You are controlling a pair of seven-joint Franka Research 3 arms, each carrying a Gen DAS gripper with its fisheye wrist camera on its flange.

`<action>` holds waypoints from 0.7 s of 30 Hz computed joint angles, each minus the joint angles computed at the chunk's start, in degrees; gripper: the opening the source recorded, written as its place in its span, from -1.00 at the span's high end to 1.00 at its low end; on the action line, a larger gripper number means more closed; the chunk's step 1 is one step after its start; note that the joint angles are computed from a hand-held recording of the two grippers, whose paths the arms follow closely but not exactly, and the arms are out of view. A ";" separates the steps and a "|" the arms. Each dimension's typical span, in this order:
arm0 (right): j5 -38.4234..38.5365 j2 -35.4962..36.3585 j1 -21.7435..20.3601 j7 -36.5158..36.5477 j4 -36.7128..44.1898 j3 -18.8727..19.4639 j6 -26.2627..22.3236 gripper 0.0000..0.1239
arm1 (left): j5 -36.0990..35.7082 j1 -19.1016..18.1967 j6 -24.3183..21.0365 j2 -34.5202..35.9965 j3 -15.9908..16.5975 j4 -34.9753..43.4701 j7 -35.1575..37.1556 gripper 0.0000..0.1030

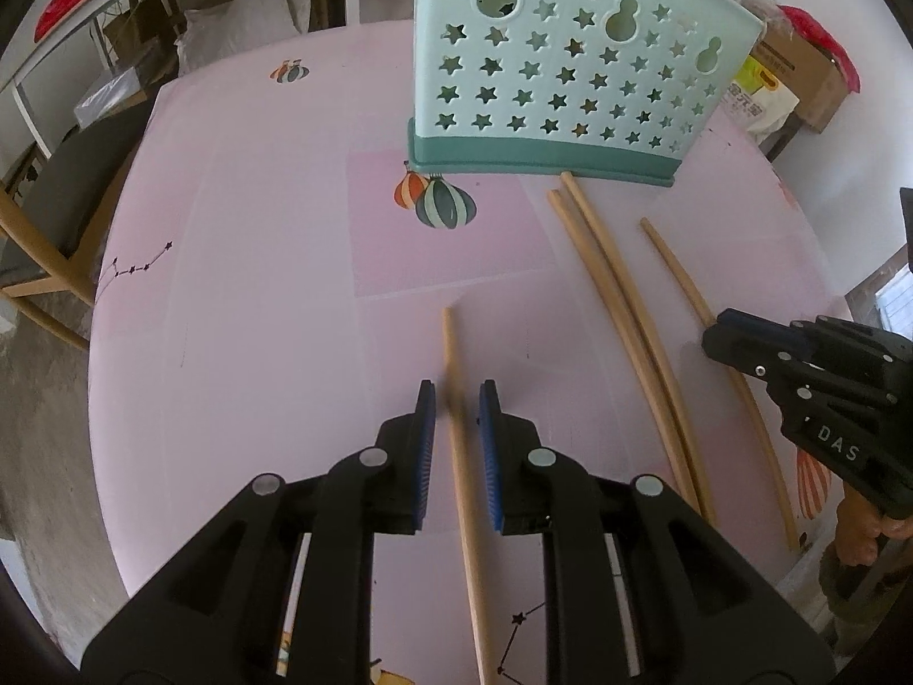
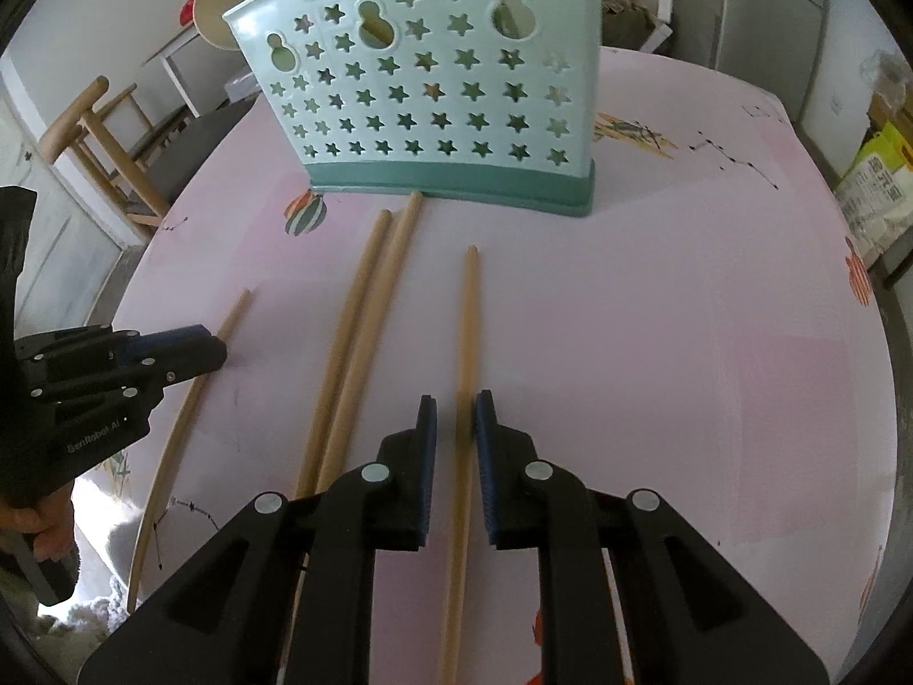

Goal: Organize utensils

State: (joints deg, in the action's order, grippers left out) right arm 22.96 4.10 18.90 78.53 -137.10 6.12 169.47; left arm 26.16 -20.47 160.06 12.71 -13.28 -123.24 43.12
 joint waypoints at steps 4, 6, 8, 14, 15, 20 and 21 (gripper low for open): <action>-1.33 0.96 0.14 0.38 1.65 -0.16 -1.01 0.77 | -0.38 0.17 -0.21 0.37 -0.02 0.56 0.63 0.72; -1.72 1.49 0.05 0.07 2.31 -0.20 -1.33 0.76 | 0.40 -0.19 -0.34 0.75 0.27 1.01 0.20 0.72; -2.50 1.88 0.17 0.25 2.77 -0.25 -1.29 0.76 | 0.75 -0.31 -0.53 1.00 0.38 1.39 0.10 0.72; -4.28 2.92 0.43 0.81 3.36 -0.76 -0.22 0.77 | 2.88 -1.11 -0.08 0.90 1.10 1.06 -2.55 0.75; -5.96 3.13 0.96 2.36 3.53 -1.21 -0.01 0.80 | 3.53 -1.30 -0.02 0.84 1.31 0.93 -3.32 0.78; -3.08 3.33 -0.56 0.86 3.22 0.37 1.41 0.89 | 5.92 -1.18 1.37 0.46 1.83 -0.07 -6.71 0.91; -1.72 3.36 -0.94 -0.13 3.20 0.73 1.55 0.89 | 6.35 -1.20 1.66 0.41 1.94 -0.24 -7.22 0.91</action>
